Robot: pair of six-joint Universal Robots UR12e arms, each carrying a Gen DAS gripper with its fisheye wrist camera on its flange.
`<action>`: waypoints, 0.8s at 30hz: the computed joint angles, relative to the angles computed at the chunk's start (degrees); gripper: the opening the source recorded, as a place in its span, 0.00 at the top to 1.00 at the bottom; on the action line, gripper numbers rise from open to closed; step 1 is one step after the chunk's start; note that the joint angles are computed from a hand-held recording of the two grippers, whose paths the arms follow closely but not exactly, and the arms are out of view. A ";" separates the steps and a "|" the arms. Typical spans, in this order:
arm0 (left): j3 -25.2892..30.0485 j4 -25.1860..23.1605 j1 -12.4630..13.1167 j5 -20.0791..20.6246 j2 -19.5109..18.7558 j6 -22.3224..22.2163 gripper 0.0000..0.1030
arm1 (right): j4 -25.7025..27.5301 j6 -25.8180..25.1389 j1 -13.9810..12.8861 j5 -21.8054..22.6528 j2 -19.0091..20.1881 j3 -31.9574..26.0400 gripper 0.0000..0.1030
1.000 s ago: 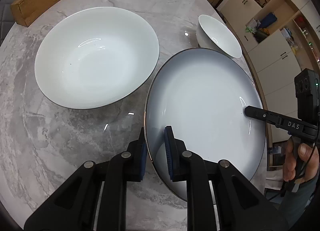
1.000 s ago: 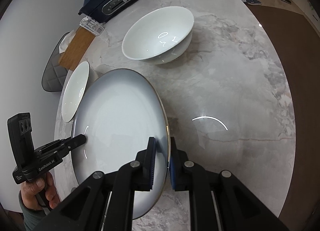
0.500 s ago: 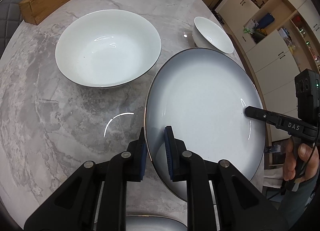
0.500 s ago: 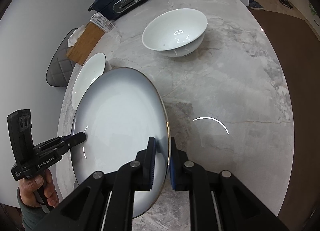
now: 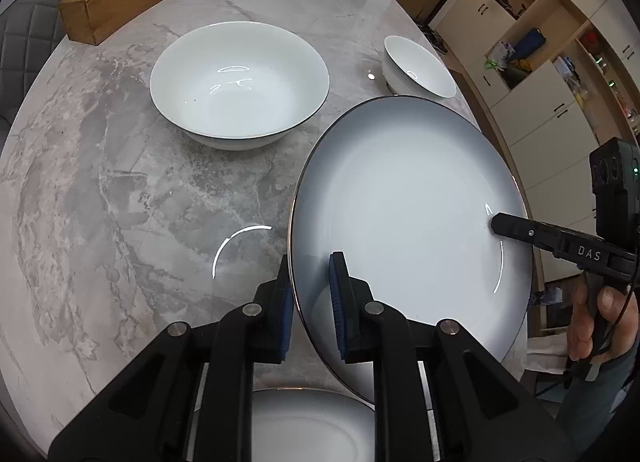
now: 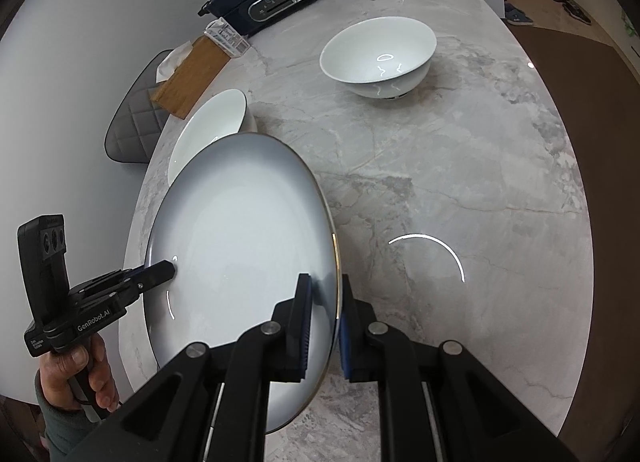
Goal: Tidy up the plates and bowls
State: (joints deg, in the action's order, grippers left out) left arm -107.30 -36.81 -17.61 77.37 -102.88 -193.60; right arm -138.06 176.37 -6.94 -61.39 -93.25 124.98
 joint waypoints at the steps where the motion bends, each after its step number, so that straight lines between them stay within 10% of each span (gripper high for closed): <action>1: -0.36 -0.06 -0.04 0.06 0.41 -0.01 0.86 | -0.07 0.06 0.07 0.05 -0.23 0.18 0.87; 24: -9.58 0.75 1.86 0.41 9.11 0.30 0.85 | -0.47 -0.14 3.91 0.87 -4.30 3.90 0.87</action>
